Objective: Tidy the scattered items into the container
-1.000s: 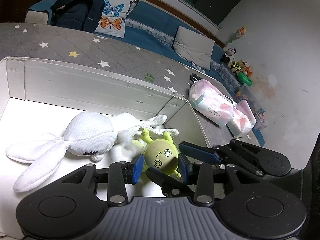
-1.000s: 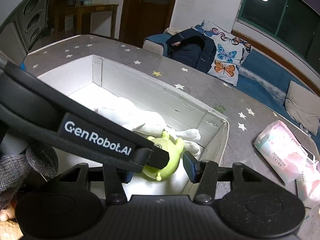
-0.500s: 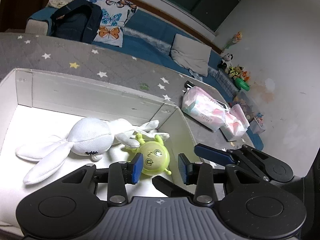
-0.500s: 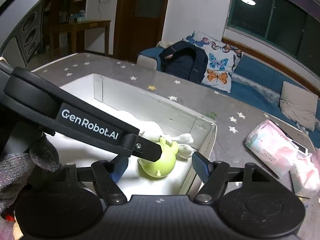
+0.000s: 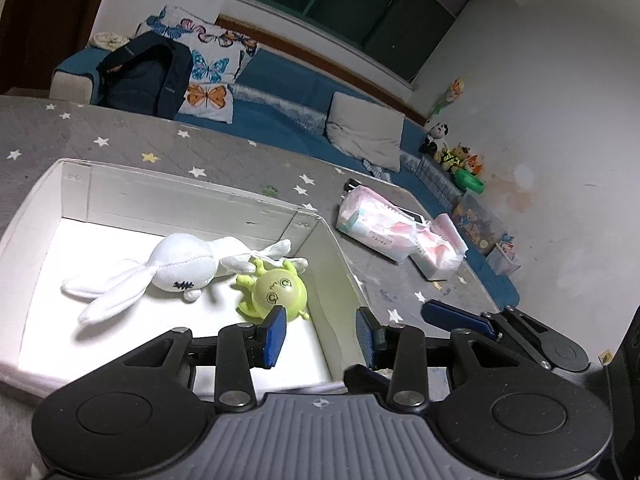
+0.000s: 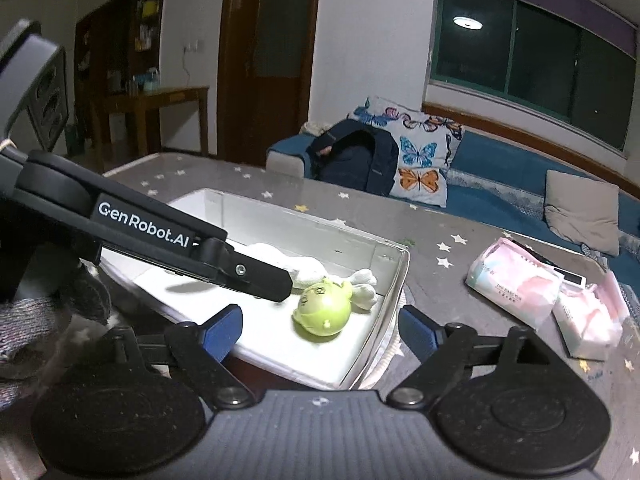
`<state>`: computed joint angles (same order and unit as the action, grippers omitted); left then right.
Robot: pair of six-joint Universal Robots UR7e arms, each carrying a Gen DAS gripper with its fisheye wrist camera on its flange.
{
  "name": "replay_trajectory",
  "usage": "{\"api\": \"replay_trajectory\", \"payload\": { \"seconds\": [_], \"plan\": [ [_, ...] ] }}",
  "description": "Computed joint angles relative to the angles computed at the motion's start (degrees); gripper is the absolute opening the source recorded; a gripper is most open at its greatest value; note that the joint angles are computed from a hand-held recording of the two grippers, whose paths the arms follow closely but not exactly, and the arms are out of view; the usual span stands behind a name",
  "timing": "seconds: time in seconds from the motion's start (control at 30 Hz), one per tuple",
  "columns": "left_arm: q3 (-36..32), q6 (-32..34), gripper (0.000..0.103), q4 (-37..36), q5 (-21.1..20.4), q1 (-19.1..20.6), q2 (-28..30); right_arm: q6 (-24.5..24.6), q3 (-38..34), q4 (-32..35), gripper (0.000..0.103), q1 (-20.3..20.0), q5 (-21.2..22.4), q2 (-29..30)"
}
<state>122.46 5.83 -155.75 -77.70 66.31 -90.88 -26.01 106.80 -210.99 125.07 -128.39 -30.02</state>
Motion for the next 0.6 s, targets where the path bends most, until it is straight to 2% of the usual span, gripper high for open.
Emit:
{"api": "replay_trajectory", "payload": {
  "seconds": [0.1, 0.2, 0.33, 0.47, 0.6],
  "plan": [
    [1.9, 0.1, 0.041, -0.1, 0.1, -0.7, -2.4, 0.9, 2.3, -3.5, 0.1, 0.7, 1.1, -0.3],
    [4.2, 0.5, 0.041, -0.5, 0.8, -1.6, -5.1, 1.5, 4.7, -6.7, 0.103, 1.4, 2.3, -0.4],
    [6.4, 0.6, 0.041, 0.0, 0.2, -1.8, -8.3, 3.9, 7.3, -9.3, 0.103, 1.8, 4.2, -0.3],
    [8.3, 0.7, 0.041, 0.7, 0.6, -1.9, -11.3, 4.4, 8.9, -12.4, 0.103, 1.7, 6.5, 0.2],
    [9.8, 1.3, 0.041, 1.1, 1.6, -2.2, -14.0, 6.5, 11.0, -14.4, 0.103, 0.9, 10.4, 0.2]
  ]
}}
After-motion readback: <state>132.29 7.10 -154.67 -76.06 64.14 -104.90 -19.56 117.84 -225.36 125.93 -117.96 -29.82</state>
